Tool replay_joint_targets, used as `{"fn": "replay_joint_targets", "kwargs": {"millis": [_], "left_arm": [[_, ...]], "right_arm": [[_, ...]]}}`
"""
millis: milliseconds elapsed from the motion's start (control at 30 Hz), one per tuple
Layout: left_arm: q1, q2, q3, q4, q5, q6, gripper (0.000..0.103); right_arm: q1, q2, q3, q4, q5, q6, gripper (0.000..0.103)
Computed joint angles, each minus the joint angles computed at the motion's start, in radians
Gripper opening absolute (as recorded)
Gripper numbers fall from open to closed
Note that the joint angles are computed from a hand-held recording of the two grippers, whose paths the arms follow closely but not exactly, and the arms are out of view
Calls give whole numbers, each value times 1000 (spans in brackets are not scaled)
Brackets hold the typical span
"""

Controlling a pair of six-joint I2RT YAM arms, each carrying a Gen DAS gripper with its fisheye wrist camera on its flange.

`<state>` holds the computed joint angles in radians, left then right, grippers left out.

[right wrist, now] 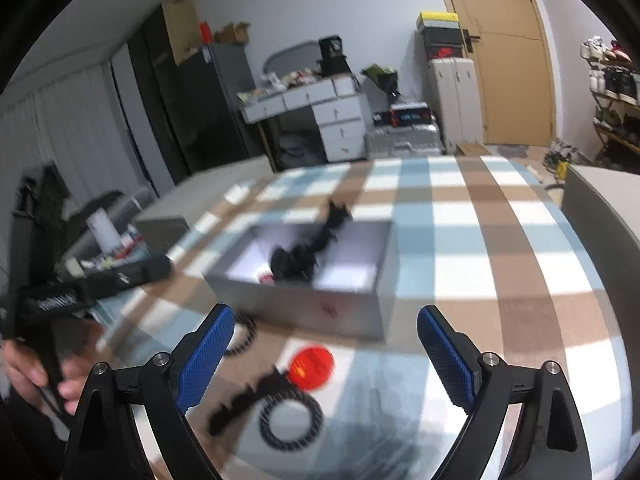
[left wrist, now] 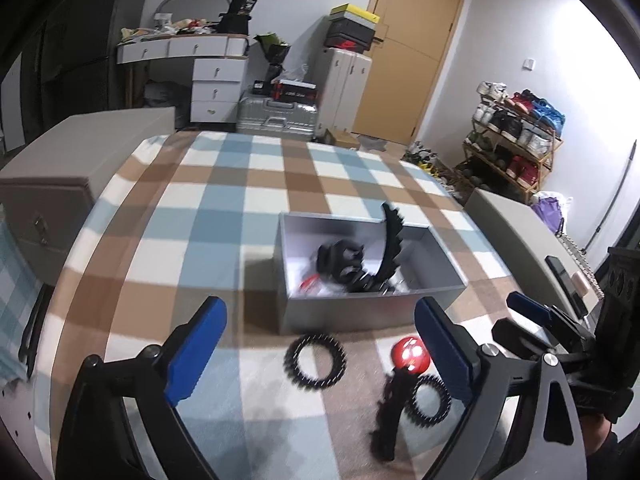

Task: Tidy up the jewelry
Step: 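Move both tools back toward the remaining jewelry on the table, then grasp the red round China badge with the right tool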

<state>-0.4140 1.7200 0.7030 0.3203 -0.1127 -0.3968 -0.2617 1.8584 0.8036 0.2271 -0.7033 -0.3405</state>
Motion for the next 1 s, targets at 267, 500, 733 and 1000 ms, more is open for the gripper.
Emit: {"fn": "replay_joint_targets", "kwargs": {"millis": [267,500,733,1000], "left_arm": [[-27,4,-87,36,-80,-10,101],[-45,16,-128,36,-108,-7,102],[-32,14,-166,58,-79,-13,102],[-1,26,-190,90,-40,-22,102]], "right_arm": [[26,84,10,-38,85,-16,94],[69,119,63,-100,105,26,89],[133,155,101,-98,196,83,76],[189,155,80,-52,309,105,67]]}}
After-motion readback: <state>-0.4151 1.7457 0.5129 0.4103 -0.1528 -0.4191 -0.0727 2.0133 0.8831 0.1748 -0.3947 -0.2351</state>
